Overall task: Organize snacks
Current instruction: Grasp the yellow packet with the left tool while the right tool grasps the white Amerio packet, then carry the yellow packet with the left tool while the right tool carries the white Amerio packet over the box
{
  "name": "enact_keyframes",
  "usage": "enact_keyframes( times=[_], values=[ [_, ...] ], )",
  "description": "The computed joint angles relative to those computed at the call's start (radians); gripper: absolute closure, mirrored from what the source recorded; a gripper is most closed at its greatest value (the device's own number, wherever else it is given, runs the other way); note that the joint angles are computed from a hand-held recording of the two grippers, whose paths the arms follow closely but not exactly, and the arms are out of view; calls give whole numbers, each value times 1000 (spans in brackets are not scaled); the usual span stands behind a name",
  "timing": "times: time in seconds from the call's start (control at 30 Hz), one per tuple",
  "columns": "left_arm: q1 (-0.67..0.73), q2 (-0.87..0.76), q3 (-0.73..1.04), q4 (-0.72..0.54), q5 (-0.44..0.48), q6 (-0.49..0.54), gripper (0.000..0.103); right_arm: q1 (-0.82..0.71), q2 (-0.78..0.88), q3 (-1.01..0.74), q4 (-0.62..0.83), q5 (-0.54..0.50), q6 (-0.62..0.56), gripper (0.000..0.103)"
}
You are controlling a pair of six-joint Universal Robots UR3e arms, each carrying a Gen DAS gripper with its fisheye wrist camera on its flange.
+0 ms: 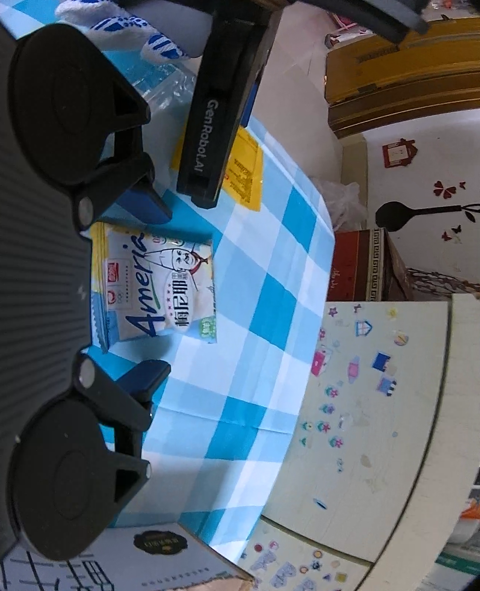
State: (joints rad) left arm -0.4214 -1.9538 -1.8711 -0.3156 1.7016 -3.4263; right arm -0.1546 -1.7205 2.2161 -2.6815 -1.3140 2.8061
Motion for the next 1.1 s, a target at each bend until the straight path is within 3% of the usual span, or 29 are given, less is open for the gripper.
enact_keyframes(
  times=[0.13,0.2,0.23,0.37,0.73,1.1],
  values=[
    [-3,-3,0,5,3,-8,8,27,28,3,-47,-34,-2,22],
    [-3,-3,-4,20,0,-1,12,27,30,8,-58,-33,2,24],
    [-3,-3,-6,28,-7,6,19,27,29,11,-64,-35,4,25],
    [-15,1,11,22,-24,25,46,16,18,-5,-35,-27,6,51],
    [-45,88,9,-21,1,-13,49,-43,-144,-32,131,13,2,52],
    [-107,253,-44,-75,53,-108,49,-229,-472,-57,462,121,-86,52]
  ],
)
